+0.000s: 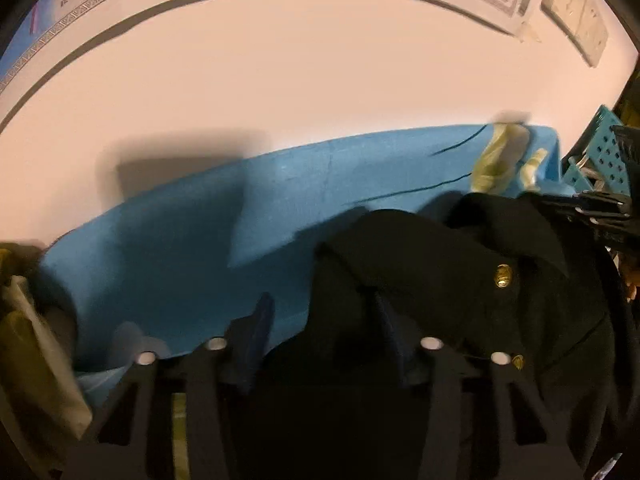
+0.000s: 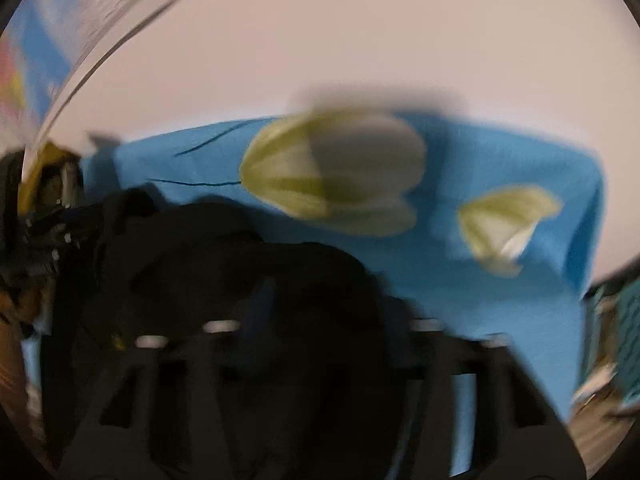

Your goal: Fold large clothes

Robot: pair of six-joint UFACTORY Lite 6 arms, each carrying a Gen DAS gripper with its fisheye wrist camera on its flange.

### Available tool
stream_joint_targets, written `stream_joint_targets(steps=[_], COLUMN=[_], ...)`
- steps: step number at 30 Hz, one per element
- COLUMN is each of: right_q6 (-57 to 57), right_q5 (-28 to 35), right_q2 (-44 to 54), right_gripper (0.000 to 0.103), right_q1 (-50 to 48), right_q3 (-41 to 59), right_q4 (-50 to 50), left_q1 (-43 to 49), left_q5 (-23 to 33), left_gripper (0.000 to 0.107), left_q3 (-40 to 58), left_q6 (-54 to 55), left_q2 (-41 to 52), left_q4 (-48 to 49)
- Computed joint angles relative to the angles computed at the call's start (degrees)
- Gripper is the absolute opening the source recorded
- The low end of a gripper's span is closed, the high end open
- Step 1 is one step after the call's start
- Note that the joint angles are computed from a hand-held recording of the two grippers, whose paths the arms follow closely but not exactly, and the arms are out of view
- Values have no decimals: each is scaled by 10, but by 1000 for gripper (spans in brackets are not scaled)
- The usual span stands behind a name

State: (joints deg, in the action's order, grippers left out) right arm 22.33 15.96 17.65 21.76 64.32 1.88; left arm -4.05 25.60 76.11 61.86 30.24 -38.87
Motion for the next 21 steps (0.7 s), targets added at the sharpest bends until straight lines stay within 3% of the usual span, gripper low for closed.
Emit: stream_joint_targets(steps=[2,4,5,7,8,9,11,13,21], right_q6=[89,209,269,318,335,346,331,386,854], right_q5=[-32,-7,4,-8,-12,-14,-22,4,212], right_q2=[-60,-100,-111,-153,-183,-226,-310,-362,-511], right_gripper=[5,6,13,14,23,41,65,64,74], right_q1=[-11,-15,-14,-9,-1,11,43,99,462], right_q3=[-47,-68,-78,-124,-148,-180,-239,-265,-374], right_q4=[-73,-192,-242,-270,-283,-287,-252,-288,-546], left_q1=[4,26,49,118,153,190,298,376,713], left_q5=[-42,-60,-45,18,51,87,173,233,417], left_gripper=[52,65,69,81,81,81,88,88,88], left_q3=[-52,-116,-159,-221,-245,-273,-319,-372,-472], left_q6=[55,174,234,346,373,398,450,485,667], left_q2=[-41,-106,-160,-231,-263,-298,-359,-405,-436], left_q4=[-53,-166,-215,-280,-281,-273,-228,-177,17])
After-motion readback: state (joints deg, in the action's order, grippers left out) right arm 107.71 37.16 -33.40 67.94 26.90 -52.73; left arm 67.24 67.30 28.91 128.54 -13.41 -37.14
